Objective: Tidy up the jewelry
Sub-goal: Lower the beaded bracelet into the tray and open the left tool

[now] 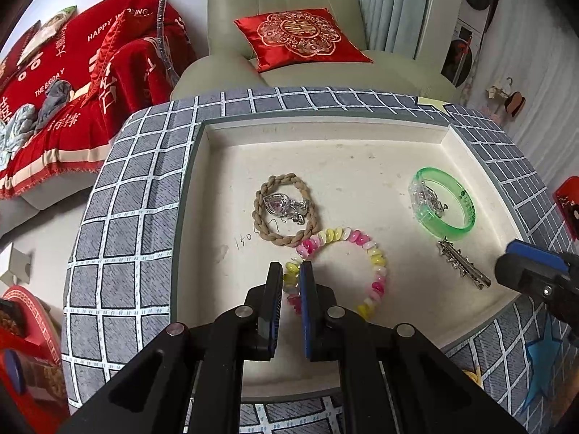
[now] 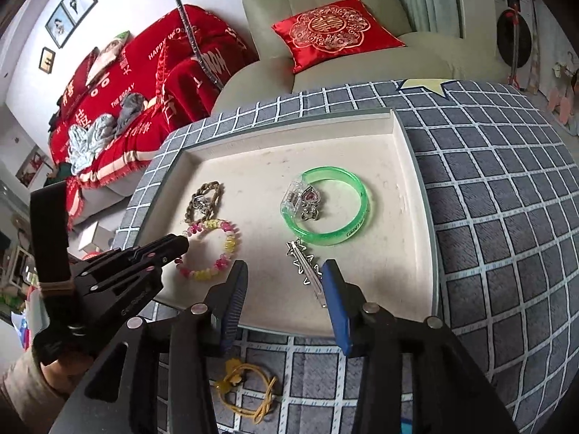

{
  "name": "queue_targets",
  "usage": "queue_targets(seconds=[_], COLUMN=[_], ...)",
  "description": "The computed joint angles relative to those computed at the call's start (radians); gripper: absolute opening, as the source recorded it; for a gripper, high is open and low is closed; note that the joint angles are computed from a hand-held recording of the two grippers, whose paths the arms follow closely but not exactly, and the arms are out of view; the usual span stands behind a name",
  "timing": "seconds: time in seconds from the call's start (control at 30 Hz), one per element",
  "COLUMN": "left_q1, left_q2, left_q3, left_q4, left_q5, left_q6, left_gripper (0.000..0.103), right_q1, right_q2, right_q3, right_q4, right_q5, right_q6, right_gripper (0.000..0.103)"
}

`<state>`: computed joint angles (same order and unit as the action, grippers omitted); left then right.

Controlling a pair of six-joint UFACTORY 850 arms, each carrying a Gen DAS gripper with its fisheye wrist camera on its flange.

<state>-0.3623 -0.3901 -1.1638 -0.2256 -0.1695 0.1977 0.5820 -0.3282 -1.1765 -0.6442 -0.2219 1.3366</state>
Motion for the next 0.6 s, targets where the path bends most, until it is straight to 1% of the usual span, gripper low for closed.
queue_targets(seconds=[0.1,0.2,0.33,0.47,0.5,0.6], left_q1=[-0.005,-0.007,-0.009,-0.005,-0.003,0.0], left_q2=[0.004,0.01,0.022,0.03,0.032,0.045], left_q3=[0.002,0.007,0.015,0.019,0.021,0.031], left_q4=[0.109,0.16,0.212,0.143,0.104,-0.101], left_q5=[0.013,0.022,0.035,0.042,0.045,0.052], left_q6=[-0.107,-0.151,-0.199,-0.133,-0.09,0.125], left_gripper=[0.025,0.025,0.026,0.026,0.026,0.026], right_q1=[0.003,0.008,0.012,0.018,0.019,0.021], right_q2=[0.017,0.032,0.042,0.045,0.047,0.053], right_q3=[0.015,0.028,0.039,0.045,0.047,0.054], right_q4=[-0.028,-0.076,-0.1,-0.117,-0.117,-0.138], right_q5=[0.008,0.002,-0.004,-0.009,-0.009,-0.008], right_q6=[0.047,0.096,0.13,0.159,0.161,0.183], right_gripper=[0.047,0.047,0.047,0.047,0.047,0.047])
